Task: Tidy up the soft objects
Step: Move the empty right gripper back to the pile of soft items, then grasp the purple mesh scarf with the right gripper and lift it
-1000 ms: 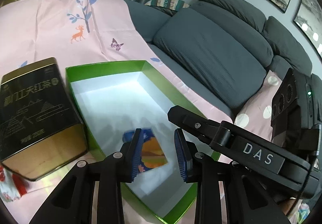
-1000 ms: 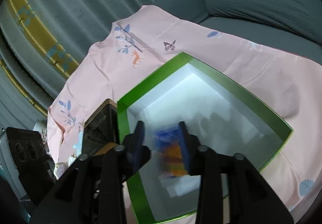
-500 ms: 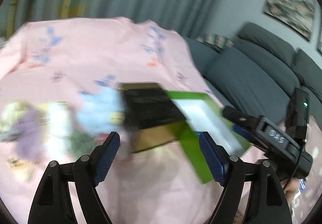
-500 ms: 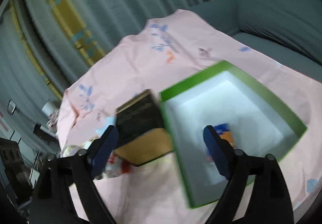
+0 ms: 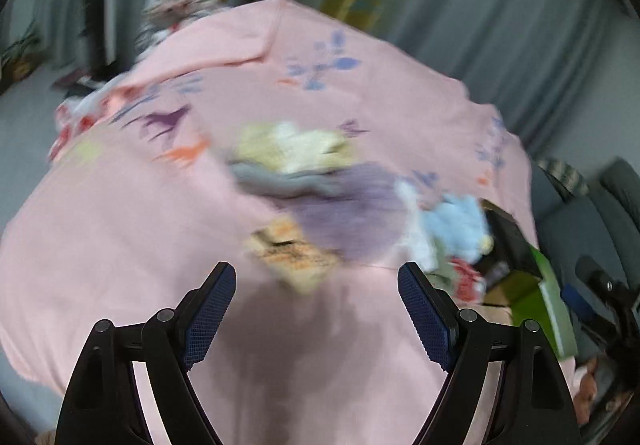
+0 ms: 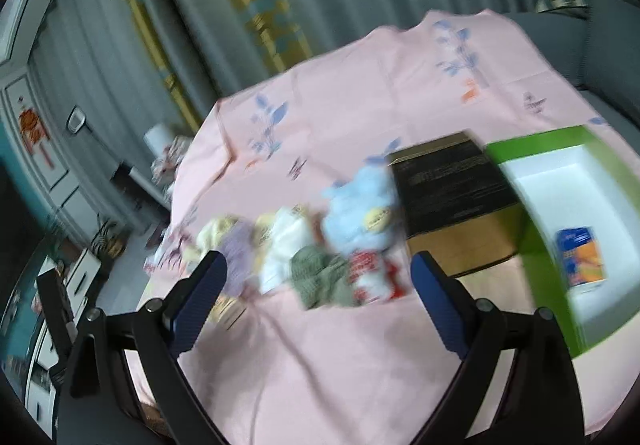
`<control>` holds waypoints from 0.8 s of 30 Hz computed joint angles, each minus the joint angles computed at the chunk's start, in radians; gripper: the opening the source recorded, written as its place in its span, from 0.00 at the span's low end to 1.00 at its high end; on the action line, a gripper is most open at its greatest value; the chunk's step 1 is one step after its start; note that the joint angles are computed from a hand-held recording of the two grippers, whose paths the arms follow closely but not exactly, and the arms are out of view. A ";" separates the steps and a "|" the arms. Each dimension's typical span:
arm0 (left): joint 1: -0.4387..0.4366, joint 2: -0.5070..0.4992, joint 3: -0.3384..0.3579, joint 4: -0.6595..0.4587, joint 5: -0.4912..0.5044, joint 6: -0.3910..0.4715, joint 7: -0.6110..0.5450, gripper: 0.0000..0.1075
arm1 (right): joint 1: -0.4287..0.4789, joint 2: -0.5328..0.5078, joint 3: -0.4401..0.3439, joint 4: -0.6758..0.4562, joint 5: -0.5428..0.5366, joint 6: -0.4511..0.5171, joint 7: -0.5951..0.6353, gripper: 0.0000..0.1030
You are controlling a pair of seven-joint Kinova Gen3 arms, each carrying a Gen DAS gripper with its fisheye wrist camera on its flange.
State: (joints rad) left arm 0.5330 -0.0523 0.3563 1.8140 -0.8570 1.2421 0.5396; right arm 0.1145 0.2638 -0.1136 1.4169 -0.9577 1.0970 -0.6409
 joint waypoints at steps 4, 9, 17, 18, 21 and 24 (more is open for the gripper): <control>-0.025 -0.055 -0.001 0.061 0.040 -0.027 0.032 0.78 | -0.089 0.019 -0.029 -0.019 0.082 0.008 -0.065 0.89; -0.068 -0.095 0.029 0.092 0.072 -0.028 0.039 0.78 | -0.262 0.044 -0.047 -0.076 0.263 -0.091 -0.199 0.70; -0.137 -0.149 0.066 0.120 0.091 -0.077 0.018 0.78 | -0.457 0.142 -0.052 -0.185 0.554 -0.188 -0.460 0.39; -0.146 -0.146 0.074 0.114 0.095 -0.067 0.012 0.78 | -0.447 0.153 -0.072 -0.188 0.566 -0.188 -0.468 0.24; -0.159 -0.147 0.083 0.110 0.107 -0.062 0.006 0.78 | -0.415 0.153 -0.099 -0.149 0.531 -0.233 -0.447 0.07; -0.173 -0.162 0.086 0.123 0.110 -0.093 0.002 0.78 | -0.315 0.138 -0.156 -0.127 0.420 -0.213 -0.368 0.06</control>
